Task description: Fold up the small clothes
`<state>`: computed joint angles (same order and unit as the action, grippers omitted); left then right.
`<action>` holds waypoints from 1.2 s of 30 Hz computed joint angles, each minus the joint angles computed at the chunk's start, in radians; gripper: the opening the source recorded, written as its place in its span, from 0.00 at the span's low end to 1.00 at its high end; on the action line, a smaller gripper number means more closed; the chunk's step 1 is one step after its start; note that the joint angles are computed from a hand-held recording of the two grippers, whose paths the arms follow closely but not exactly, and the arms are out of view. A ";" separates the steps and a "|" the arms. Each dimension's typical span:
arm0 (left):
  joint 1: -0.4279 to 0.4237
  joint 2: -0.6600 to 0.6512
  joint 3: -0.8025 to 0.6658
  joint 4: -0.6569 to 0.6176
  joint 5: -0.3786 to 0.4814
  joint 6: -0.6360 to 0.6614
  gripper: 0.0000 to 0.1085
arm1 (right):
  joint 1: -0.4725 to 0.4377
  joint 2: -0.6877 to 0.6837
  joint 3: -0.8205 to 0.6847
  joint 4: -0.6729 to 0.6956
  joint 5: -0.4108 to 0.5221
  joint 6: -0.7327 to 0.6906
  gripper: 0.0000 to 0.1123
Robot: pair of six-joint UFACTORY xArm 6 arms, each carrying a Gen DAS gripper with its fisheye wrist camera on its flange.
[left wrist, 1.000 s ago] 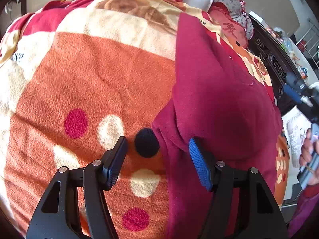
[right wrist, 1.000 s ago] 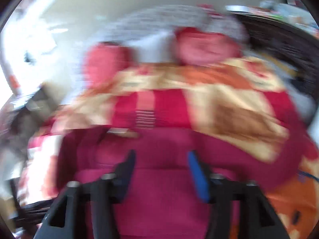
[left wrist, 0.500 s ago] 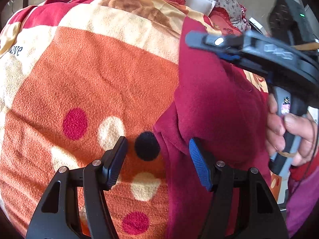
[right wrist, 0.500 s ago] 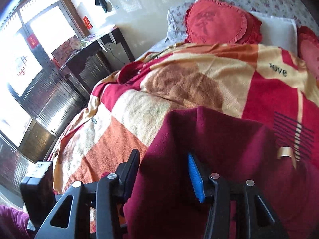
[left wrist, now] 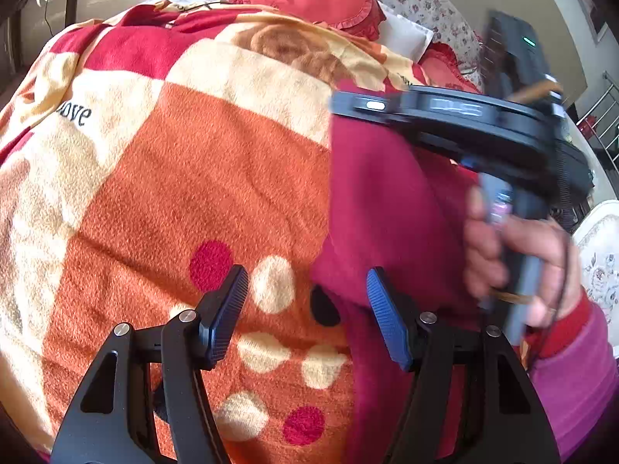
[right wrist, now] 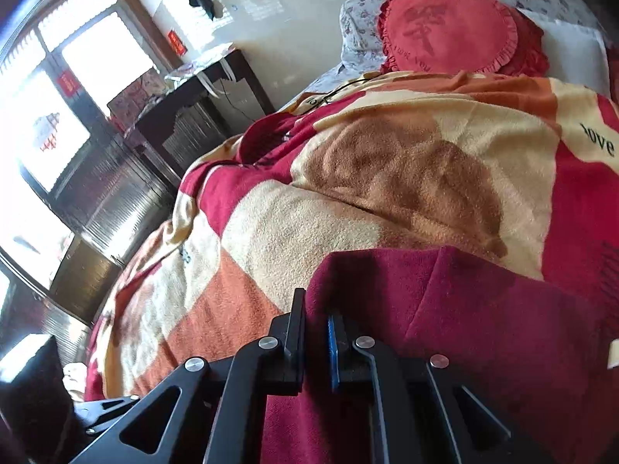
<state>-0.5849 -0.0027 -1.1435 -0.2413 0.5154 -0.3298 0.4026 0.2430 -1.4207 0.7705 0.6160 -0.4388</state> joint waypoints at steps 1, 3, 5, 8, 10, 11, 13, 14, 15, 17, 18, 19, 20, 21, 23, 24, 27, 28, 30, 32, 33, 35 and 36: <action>0.000 -0.001 0.000 0.002 0.000 0.002 0.59 | -0.015 -0.023 0.014 0.026 0.025 0.001 0.09; -0.003 0.005 -0.012 -0.008 -0.004 0.017 0.59 | -0.041 -0.106 0.078 0.015 0.032 0.005 0.10; -0.008 0.002 -0.014 0.008 -0.018 0.009 0.59 | -0.068 -0.214 0.172 -0.044 0.007 0.004 0.11; -0.018 0.018 -0.034 0.031 -0.031 0.005 0.59 | -0.127 -0.353 0.297 -0.213 0.021 0.039 0.14; -0.023 0.043 -0.065 0.030 -0.015 0.008 0.59 | -0.157 -0.417 0.372 -0.359 0.019 0.085 0.27; -0.026 0.052 -0.075 0.022 -0.011 0.012 0.59 | -0.176 -0.440 0.405 -0.389 0.026 0.087 0.28; -0.032 0.068 -0.093 0.028 -0.004 0.004 0.59 | -0.202 -0.456 0.437 -0.392 0.041 0.073 0.29; -0.036 0.072 -0.098 0.045 0.001 -0.007 0.59 | -0.210 -0.461 0.453 -0.394 0.038 0.060 0.29; -0.039 0.074 -0.102 0.058 0.005 -0.015 0.59 | -0.215 -0.468 0.468 -0.388 0.029 0.032 0.29; -0.041 0.081 -0.113 0.076 0.015 -0.024 0.59 | -0.214 -0.474 0.484 -0.394 0.012 -0.015 0.29; -0.041 0.079 -0.112 0.082 0.018 -0.028 0.59 | -0.213 -0.472 0.483 -0.404 0.013 -0.027 0.29; -0.040 0.077 -0.111 0.090 0.019 -0.034 0.59 | -0.211 -0.474 0.482 -0.409 0.018 -0.037 0.29; -0.039 0.075 -0.108 0.096 0.018 -0.039 0.59 | -0.212 -0.476 0.478 -0.399 0.032 -0.061 0.29; -0.037 0.075 -0.108 0.103 0.018 -0.046 0.59 | -0.215 -0.478 0.474 -0.372 0.049 -0.091 0.30; -0.035 0.078 -0.113 0.108 0.024 -0.055 0.59 | -0.212 -0.472 0.467 -0.379 0.054 -0.093 0.32; -0.034 0.079 -0.114 0.104 0.026 -0.056 0.59 | -0.207 -0.471 0.468 -0.393 0.057 -0.089 0.32; -0.035 0.078 -0.112 0.102 0.031 -0.059 0.59 | -0.187 -0.473 0.486 -0.472 0.031 -0.073 0.32; -0.036 0.076 -0.110 0.105 0.033 -0.062 0.59 | -0.176 -0.476 0.494 -0.523 0.018 -0.041 0.30; -0.037 0.074 -0.109 0.109 0.035 -0.066 0.59 | -0.153 -0.478 0.505 -0.653 -0.005 0.044 0.13; -0.036 0.068 -0.106 0.109 0.031 -0.070 0.59 | -0.138 -0.490 0.519 -0.761 -0.026 0.107 0.04; -0.036 0.064 -0.103 0.111 0.024 -0.071 0.59 | -0.137 -0.503 0.528 -0.779 -0.034 0.119 0.03; -0.036 0.057 -0.100 0.120 0.016 -0.076 0.59 | -0.139 -0.532 0.546 -0.839 -0.050 0.170 0.03; -0.037 0.058 -0.102 0.123 0.015 -0.077 0.59 | -0.142 -0.542 0.551 -0.870 -0.055 0.197 0.03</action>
<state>-0.6220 0.0550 -1.2450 -0.1180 0.5306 -0.4070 0.2602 -0.2991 -0.8700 -0.0999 0.5613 -0.2416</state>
